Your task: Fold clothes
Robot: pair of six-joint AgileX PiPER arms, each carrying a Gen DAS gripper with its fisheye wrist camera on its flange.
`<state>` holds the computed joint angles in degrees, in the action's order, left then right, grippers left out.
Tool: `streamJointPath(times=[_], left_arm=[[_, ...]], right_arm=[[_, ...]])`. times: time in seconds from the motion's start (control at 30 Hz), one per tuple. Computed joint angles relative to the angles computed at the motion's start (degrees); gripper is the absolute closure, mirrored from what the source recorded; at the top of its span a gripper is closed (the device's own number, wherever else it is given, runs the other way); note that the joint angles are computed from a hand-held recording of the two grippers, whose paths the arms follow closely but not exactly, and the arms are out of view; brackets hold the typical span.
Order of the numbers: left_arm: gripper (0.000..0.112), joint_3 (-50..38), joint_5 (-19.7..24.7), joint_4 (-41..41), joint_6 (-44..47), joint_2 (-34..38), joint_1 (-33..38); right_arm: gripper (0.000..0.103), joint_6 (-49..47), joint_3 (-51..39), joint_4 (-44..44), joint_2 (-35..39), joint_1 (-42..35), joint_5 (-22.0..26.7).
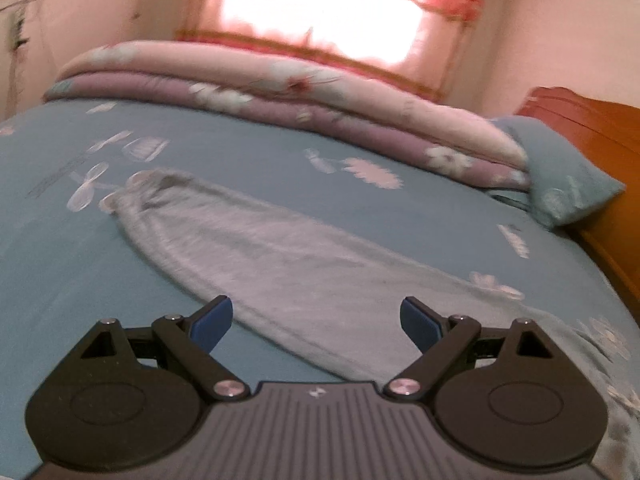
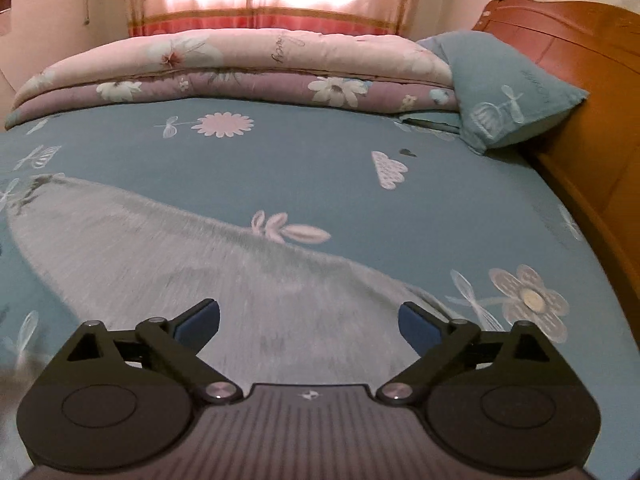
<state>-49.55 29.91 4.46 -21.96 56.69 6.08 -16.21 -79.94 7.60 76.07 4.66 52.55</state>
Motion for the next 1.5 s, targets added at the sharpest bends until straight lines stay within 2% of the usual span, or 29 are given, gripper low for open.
streamJointPath(times=[0.13,0.2,0.27,0.33,0.4,0.53,0.7,0.77,0.9,1.0,1.03,1.17,1.3,1.37,1.5], left_arm=[[0.021,-0.5,2.1,12.1,-10.4,-2.9,-11.5],[0.021,-0.4,3.8,19.0,-17.4,-3.7,-18.2],[0.021,-0.9,7.4,24.1,-24.4,-3.4,-25.1],[0.021,-0.3,10.7,27.1,-30.3,-3.3,-32.5],[0.021,0.5,12.9,25.0,-31.9,-2.6,-37.1],[0.021,-0.6,17.9,21.2,-32.5,1.8,-44.1],[0.021,-10.7,28.0,22.7,-29.9,12.6,-50.3],[0.021,-14.9,30.1,23.3,-28.0,15.4,-50.6],[0.021,-25.9,31.3,22.2,-19.7,24.9,-47.5],[0.021,-37.1,32.3,23.0,-14.8,34.6,-46.3],[0.021,-40.6,32.2,23.3,-13.9,37.6,-46.0],[0.021,-54.9,31.7,21.8,-10.0,49.3,-44.5],[0.021,-68.4,33.6,14.6,-6.5,59.7,-41.4],[0.021,-70.8,33.4,13.9,-6.4,62.5,-40.9],[0.021,-69.9,27.4,8.7,-6.9,64.1,-38.9]], right_arm=[[0.0,-8.6,4.2,8.6,-10.0,-9.5,5.2],[0.0,-16.3,8.2,15.5,-14.5,-16.9,6.8],[0.0,-24.5,11.7,22.7,-17.3,-25.3,9.2],[0.0,-28.2,15.1,24.7,-17.7,-30.5,10.4],[0.0,-30.1,18.2,26.5,-17.3,-34.0,10.2],[0.0,-40.0,25.7,36.9,-15.0,-37.7,4.6],[0.0,-43.0,27.9,42.9,-4.9,-28.2,-8.1],[0.0,-42.6,26.3,44.2,0.3,-26.9,-8.1],[0.0,-35.4,22.6,40.2,5.3,-26.8,-2.8],[0.0,-42.0,20.2,43.7,7.6,-30.2,6.4],[0.0,-43.0,20.3,45.1,8.3,-31.5,8.0],[0.0,-36.4,19.1,41.5,10.1,-30.3,5.3],[0.0,-31.7,17.4,37.2,11.3,-29.7,5.6],[0.0,-30.8,16.6,35.6,11.8,-29.8,6.4],[0.0,-32.5,16.9,34.7,11.8,-31.1,7.0]])
